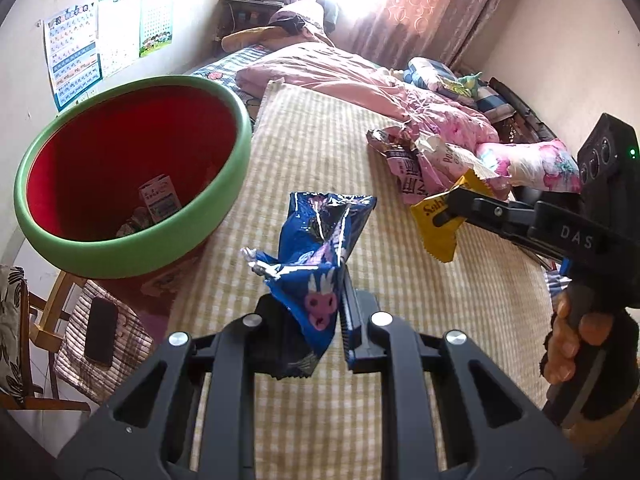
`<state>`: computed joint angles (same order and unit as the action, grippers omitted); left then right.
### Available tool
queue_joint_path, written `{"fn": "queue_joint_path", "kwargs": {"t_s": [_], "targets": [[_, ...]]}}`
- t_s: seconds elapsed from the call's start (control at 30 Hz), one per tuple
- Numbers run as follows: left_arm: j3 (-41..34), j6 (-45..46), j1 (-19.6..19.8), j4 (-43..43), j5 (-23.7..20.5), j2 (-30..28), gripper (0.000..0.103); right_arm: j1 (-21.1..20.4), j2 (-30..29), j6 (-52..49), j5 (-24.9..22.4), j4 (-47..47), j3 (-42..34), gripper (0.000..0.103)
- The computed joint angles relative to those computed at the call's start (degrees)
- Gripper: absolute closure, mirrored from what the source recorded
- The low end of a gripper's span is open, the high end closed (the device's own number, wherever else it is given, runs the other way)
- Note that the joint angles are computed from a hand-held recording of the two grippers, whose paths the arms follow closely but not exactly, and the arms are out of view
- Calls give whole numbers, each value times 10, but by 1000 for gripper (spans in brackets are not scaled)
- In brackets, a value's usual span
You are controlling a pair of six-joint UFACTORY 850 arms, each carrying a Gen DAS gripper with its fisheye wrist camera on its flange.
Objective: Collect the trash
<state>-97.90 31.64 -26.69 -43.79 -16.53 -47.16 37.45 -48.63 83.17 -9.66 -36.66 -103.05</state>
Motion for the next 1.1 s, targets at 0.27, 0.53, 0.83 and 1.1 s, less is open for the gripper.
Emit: {"fn": "queue_joint_path", "kwargs": {"t_s": [0.27,0.53,0.83,1.1], "targets": [[-8,64,15,-53,-13,-4,84,8,-29,-20,-37,20,-54,74],[-27,118,31,-91,-42,-18,84,16,-58,-25,-77,36,-103,74],[-59,153,49,-107,-74,-36,84,25,-97,-20,-125,37,-176,74],[-88,212,66,-147,-95,-47,84,32,-153,-39,-177,47,-281,74]]}}
